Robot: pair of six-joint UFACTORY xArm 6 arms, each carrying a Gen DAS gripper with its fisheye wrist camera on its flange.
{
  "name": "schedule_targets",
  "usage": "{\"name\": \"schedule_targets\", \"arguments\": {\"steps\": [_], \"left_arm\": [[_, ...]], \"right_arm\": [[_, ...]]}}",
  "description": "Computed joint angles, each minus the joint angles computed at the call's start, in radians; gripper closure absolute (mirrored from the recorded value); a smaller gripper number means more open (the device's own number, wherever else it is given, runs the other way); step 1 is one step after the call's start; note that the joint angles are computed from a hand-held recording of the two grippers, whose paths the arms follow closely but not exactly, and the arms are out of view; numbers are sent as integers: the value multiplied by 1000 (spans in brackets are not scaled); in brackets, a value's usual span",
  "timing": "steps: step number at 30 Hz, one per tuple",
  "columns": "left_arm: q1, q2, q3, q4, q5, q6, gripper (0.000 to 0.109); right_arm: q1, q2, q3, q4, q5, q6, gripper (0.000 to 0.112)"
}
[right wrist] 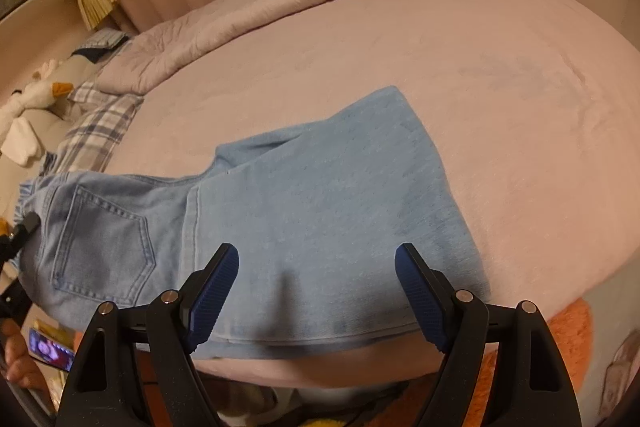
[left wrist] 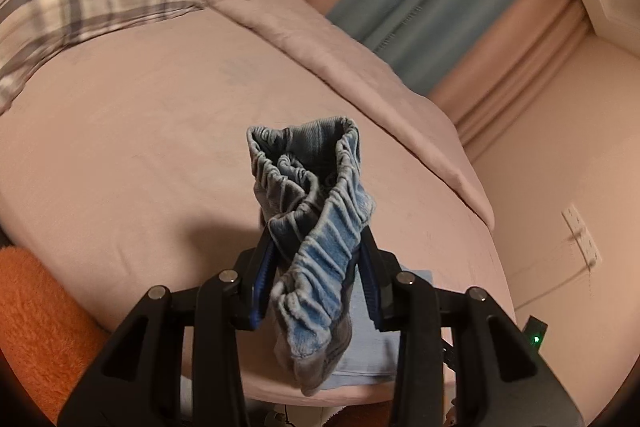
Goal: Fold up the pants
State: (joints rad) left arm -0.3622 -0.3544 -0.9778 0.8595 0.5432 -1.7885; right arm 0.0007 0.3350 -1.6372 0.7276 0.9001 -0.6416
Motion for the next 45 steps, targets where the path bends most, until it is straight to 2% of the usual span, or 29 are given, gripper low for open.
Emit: {"name": "schedule_targets", "arguments": {"steps": [12, 17, 22, 25, 34, 42, 45], "left_arm": [[-18, 154, -138, -73, -74, 187, 72], [-1, 209, -157, -199, -161, 308, 72], [-8, 262, -196, -246, -165, 368, 72], [-1, 291, -205, -332, -193, 451, 72], [-5, 382, -262, -523, -206, 646, 71], [-18, 496, -351, -684, -177, 790, 71], [-21, 554, -393, -872, -167, 947, 71]], "right_arm": [[-17, 9, -7, 23, 2, 3, 32], [-26, 11, -5, 21, 0, 17, 32], [-38, 15, -7, 21, 1, 29, 32], [-44, 19, -11, 15, 2, 41, 32], [-51, 22, -12, 9, 7, 58, 32], [-71, 33, -21, 6, 26, 76, 32], [-76, 34, -22, 2, 28, 83, 32]]}}
